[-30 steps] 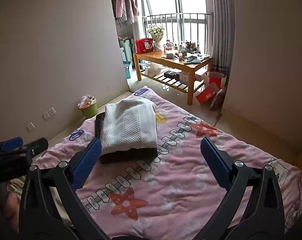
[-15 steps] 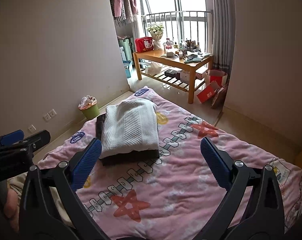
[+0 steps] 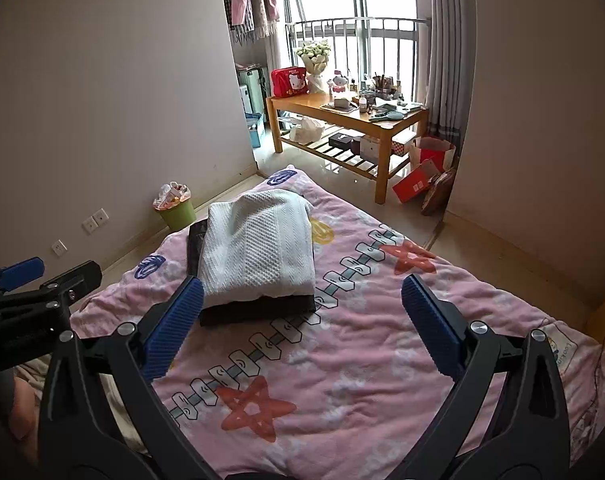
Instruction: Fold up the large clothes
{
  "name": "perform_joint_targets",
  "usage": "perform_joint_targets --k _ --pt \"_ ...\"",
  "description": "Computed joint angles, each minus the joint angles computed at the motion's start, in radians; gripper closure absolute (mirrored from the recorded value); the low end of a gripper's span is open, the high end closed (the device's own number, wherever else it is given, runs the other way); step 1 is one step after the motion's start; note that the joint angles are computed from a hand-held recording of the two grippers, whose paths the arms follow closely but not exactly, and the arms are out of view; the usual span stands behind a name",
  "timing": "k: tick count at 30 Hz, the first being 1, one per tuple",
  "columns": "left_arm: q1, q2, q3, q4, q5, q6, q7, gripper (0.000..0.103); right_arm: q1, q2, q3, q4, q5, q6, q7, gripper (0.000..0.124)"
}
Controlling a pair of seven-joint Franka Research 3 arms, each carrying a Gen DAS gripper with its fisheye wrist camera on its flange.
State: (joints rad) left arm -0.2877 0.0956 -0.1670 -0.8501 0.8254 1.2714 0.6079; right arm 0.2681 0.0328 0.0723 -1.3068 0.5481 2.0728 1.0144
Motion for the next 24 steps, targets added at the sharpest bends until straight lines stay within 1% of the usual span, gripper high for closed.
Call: perform_joint_targets --k 10,18,24 --pt "-0.01 0.012 0.002 0.015 0.004 -0.024 0.0 0.008 0.001 0.027 0.001 0.037 -0.056 -0.029 0.038 0.027" --pt "-0.006 -0.009 -0.003 -0.018 -0.006 -0.031 -0.016 0.008 0.0 0.022 0.003 0.037 -0.057 -0.04 0.033 0.027" --pt "-0.004 -0.013 -0.011 -0.016 0.001 -0.041 -0.013 0.008 0.002 0.015 0.003 0.033 -0.052 -0.046 0.026 0.027"
